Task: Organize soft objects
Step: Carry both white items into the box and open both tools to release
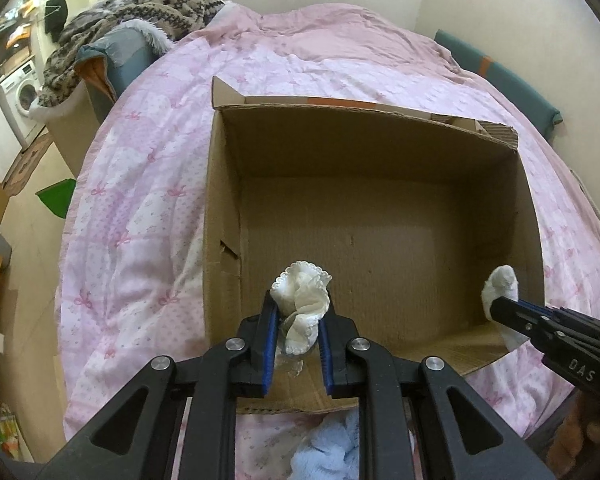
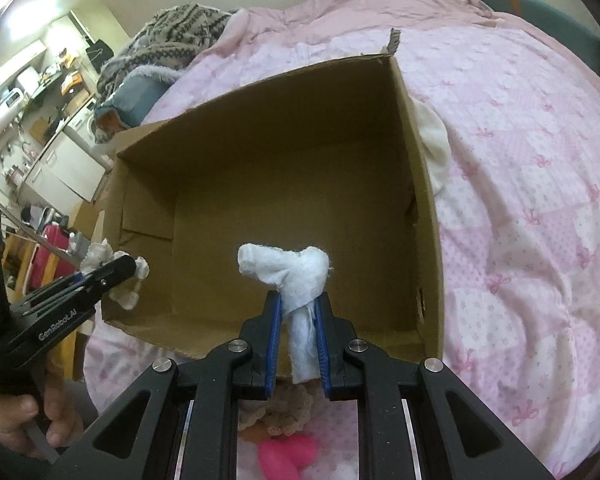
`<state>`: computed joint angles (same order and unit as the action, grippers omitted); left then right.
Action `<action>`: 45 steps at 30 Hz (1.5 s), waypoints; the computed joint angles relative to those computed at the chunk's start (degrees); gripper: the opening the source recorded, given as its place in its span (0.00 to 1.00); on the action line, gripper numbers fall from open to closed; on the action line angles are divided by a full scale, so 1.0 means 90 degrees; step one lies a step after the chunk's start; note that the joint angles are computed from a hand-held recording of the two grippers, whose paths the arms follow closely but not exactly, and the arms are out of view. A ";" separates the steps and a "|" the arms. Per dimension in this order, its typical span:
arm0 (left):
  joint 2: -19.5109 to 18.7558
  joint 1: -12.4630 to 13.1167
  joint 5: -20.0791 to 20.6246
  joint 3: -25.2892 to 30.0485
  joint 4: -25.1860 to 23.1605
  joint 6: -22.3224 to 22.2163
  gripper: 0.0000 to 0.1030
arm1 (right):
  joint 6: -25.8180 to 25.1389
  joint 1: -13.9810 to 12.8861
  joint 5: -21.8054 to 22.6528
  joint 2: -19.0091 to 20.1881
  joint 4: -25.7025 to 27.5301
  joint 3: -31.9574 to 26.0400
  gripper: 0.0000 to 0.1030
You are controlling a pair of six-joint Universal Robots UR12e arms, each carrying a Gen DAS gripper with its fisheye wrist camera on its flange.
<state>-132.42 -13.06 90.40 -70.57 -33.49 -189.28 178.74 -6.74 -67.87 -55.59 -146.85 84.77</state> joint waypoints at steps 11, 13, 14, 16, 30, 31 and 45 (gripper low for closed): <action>-0.0024 -0.0013 -0.0105 0.0048 0.0006 -0.0039 0.17 | -0.0137 0.0018 0.0044 0.0071 0.0263 -0.0107 0.18; -0.0027 -0.0015 -0.0118 0.0051 0.0009 -0.0018 0.17 | -0.0144 0.0019 0.0066 0.0073 0.0265 -0.0108 0.18; -0.0025 -0.0025 -0.0105 0.0052 0.0001 -0.0004 0.20 | -0.0145 0.0019 0.0093 0.0079 0.0276 -0.0116 0.18; -0.0031 -0.0046 -0.0030 0.0064 -0.0009 0.0082 0.20 | -0.0155 0.0013 0.0136 0.0091 0.0335 -0.0139 0.18; 0.0013 -0.0079 -0.0042 -0.0033 0.0325 0.0189 0.59 | -0.0081 -0.0026 0.0562 0.0107 0.0214 -0.0140 0.18; 0.0021 -0.0082 -0.0023 -0.0047 0.0376 0.0188 0.60 | -0.0055 -0.0031 0.0567 0.0097 0.0134 -0.0114 0.19; 0.0083 -0.0049 0.0168 -0.0106 0.0478 -0.0047 0.64 | 0.0585 -0.0101 0.0399 0.0004 -0.0731 0.0094 0.79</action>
<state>-131.68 -13.50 91.92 -71.52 -29.18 -189.70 184.01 -7.65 -64.27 -55.55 -153.43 85.62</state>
